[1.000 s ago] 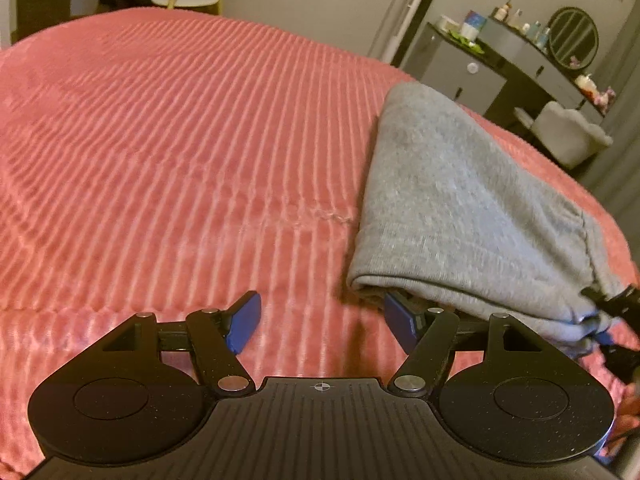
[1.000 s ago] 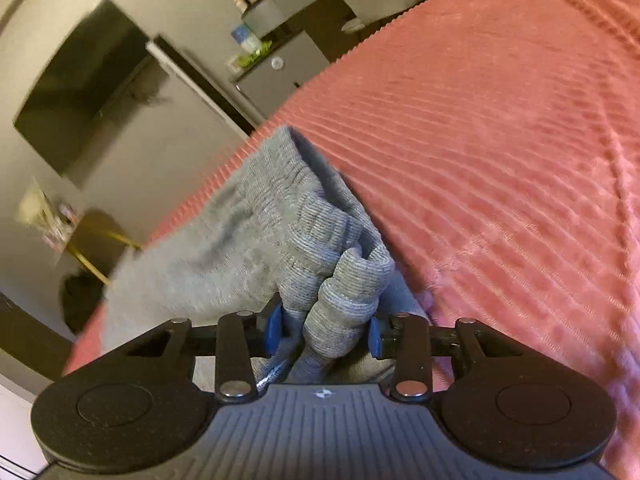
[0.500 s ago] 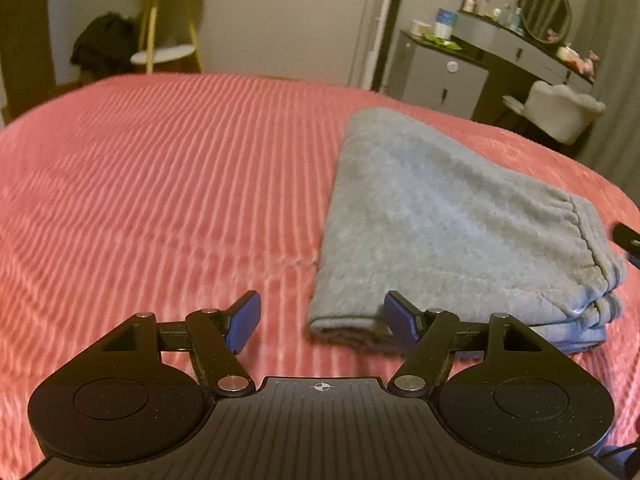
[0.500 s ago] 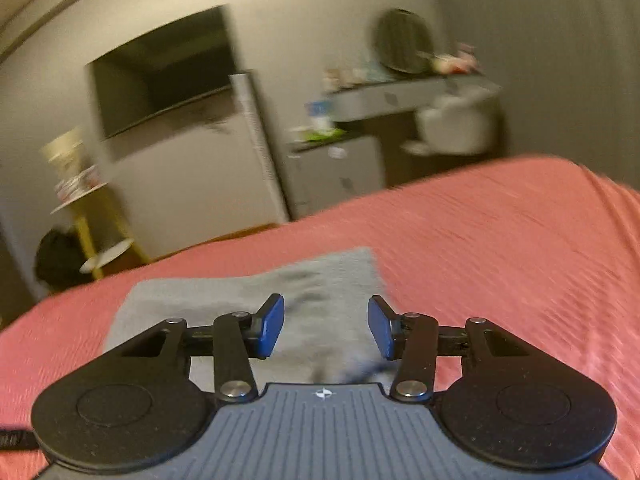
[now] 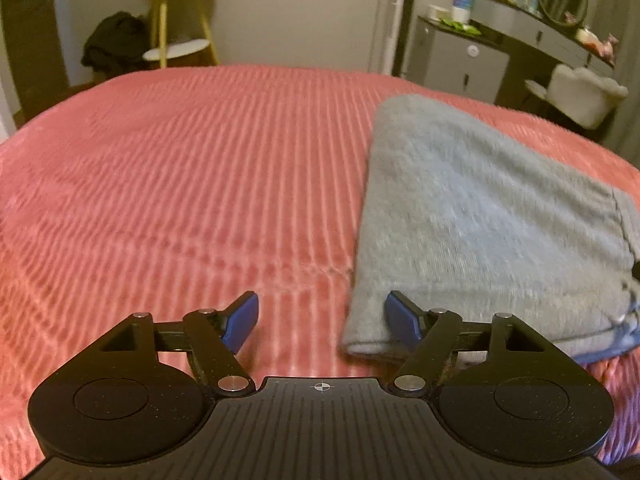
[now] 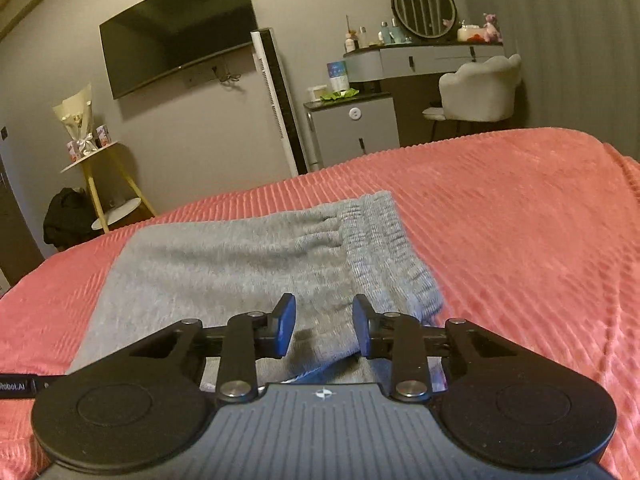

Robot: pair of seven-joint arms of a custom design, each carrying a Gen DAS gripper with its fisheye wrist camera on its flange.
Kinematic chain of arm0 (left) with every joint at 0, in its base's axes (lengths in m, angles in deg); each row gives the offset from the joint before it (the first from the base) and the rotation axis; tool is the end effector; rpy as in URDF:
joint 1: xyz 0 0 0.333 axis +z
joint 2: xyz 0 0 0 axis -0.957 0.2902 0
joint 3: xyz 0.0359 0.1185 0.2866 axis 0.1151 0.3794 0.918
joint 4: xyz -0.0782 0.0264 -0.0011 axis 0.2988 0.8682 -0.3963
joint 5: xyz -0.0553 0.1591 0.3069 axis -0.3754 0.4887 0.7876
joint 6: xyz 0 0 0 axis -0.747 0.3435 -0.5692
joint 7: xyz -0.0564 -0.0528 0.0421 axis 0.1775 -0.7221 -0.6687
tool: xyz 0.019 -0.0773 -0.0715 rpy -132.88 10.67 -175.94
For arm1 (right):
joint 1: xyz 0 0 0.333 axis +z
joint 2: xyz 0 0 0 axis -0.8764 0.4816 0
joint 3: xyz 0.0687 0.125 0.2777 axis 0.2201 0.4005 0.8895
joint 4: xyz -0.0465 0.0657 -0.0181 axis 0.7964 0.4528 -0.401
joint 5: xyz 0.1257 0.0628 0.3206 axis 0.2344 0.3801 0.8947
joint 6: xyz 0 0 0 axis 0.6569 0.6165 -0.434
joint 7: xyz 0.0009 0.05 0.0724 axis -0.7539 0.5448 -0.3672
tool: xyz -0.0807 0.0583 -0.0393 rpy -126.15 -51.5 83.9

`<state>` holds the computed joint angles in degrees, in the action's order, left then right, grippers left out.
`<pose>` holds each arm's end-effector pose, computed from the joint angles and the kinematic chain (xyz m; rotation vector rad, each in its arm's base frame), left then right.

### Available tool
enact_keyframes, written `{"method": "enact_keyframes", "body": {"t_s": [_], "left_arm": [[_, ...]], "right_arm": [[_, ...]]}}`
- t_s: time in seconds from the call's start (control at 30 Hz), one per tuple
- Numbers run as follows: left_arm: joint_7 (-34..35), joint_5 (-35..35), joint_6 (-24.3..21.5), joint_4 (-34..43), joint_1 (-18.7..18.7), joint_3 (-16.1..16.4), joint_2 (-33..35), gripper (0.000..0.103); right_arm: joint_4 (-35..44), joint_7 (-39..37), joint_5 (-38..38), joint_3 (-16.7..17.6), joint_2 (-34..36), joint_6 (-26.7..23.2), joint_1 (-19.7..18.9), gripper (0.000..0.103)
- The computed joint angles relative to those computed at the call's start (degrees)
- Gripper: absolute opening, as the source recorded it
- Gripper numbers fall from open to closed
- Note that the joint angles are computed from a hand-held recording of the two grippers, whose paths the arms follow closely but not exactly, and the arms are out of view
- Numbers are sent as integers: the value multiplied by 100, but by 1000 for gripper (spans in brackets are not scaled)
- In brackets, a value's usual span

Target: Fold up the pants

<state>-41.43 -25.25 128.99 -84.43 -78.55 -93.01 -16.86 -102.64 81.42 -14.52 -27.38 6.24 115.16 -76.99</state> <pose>0.5639 -0.1147 0.4691 -2.1839 1.2148 -0.5549 0.6610 0.1321 0.4264 -1.6342 1.3858 -0.5190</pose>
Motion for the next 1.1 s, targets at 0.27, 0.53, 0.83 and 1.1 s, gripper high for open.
{"method": "enact_keyframes", "body": {"t_s": [0.27,0.53,0.83,1.1], "left_arm": [[1189,100,-160,1347,-79,56,832,77],[2631,176,-346,3454,-565,654,2477,82],[1614,-479,347,2665,-564,1014,2194,94],[136,703,687,790,-782,901,865,92]], "right_arm": [[124,271,4,-1307,-101,334,1169,31],[502,572,-394,-1361,312,543,1198,30],[628,803,-1051,-360,682,505,321,31],[246,624,-983,598,429,-288,-478,40]]}}
